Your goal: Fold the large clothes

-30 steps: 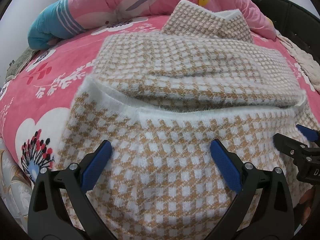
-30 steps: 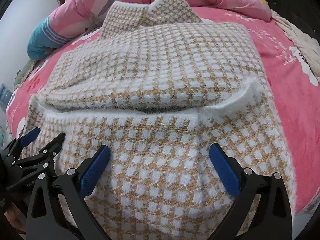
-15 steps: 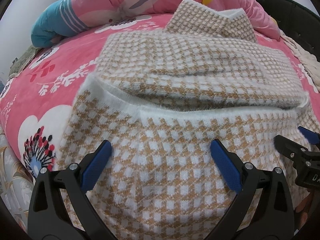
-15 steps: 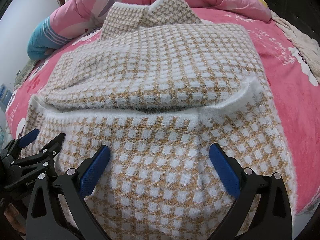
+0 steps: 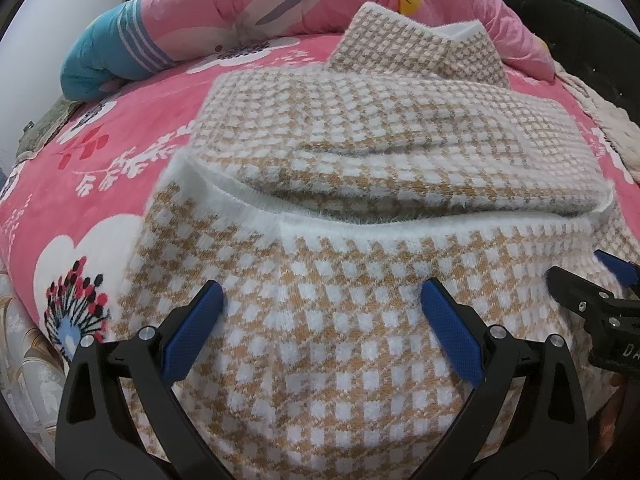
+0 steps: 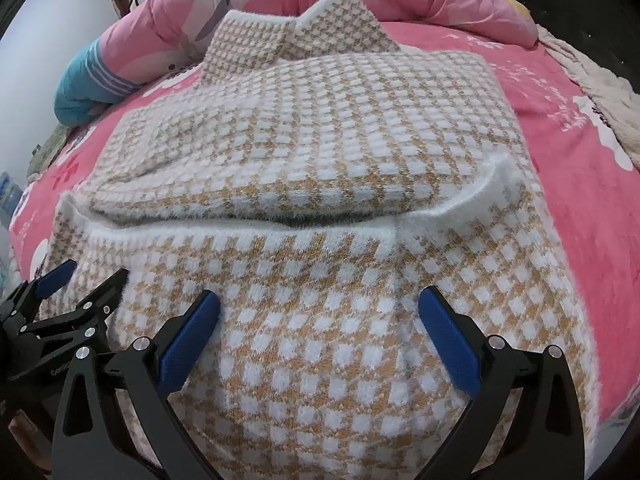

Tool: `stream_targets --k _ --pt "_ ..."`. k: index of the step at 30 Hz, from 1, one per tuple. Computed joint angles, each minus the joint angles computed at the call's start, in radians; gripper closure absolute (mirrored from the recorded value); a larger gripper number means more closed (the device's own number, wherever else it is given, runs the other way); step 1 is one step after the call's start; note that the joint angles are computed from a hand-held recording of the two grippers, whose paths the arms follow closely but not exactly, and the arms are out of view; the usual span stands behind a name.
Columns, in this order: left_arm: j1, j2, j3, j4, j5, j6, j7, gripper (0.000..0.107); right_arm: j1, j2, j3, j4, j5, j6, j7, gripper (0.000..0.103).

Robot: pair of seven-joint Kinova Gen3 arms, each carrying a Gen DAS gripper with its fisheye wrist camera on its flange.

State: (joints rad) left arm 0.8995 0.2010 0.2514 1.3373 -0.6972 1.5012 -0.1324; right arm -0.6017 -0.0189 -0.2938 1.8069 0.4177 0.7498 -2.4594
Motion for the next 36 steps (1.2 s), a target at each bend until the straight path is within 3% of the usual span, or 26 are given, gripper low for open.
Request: stream_targets --k 11,16,19,28,31,36 --pt "-0.029 -0.048 0.022 0.079 -0.021 -0.083 -0.028 0.011 0.004 -0.040 -0.018 0.061 0.074 -0.071 -0.053 0.006" --pt "-0.035 -0.065 0.034 0.074 -0.034 -0.085 -0.036 0.011 0.029 -0.072 -0.003 0.051 -0.056 -0.066 0.065 0.006" --pt "-0.018 -0.082 0.051 0.070 -0.102 -0.080 -0.014 0.011 0.049 -0.104 0.009 0.063 -0.132 -0.108 0.157 0.006" --pt "0.011 -0.034 0.034 -0.068 -0.245 -0.001 -0.115 0.011 0.152 -0.144 -0.057 0.056 -0.063 -0.167 0.181 0.006" --pt "0.007 -0.014 0.008 -0.130 -0.251 0.008 -0.177 0.011 0.167 -0.126 -0.061 0.025 -0.026 -0.169 0.179 0.006" --pt "-0.067 0.008 -0.050 -0.237 -0.191 -0.046 -0.299 0.011 0.163 -0.075 -0.014 -0.057 -0.060 -0.184 0.247 0.006"
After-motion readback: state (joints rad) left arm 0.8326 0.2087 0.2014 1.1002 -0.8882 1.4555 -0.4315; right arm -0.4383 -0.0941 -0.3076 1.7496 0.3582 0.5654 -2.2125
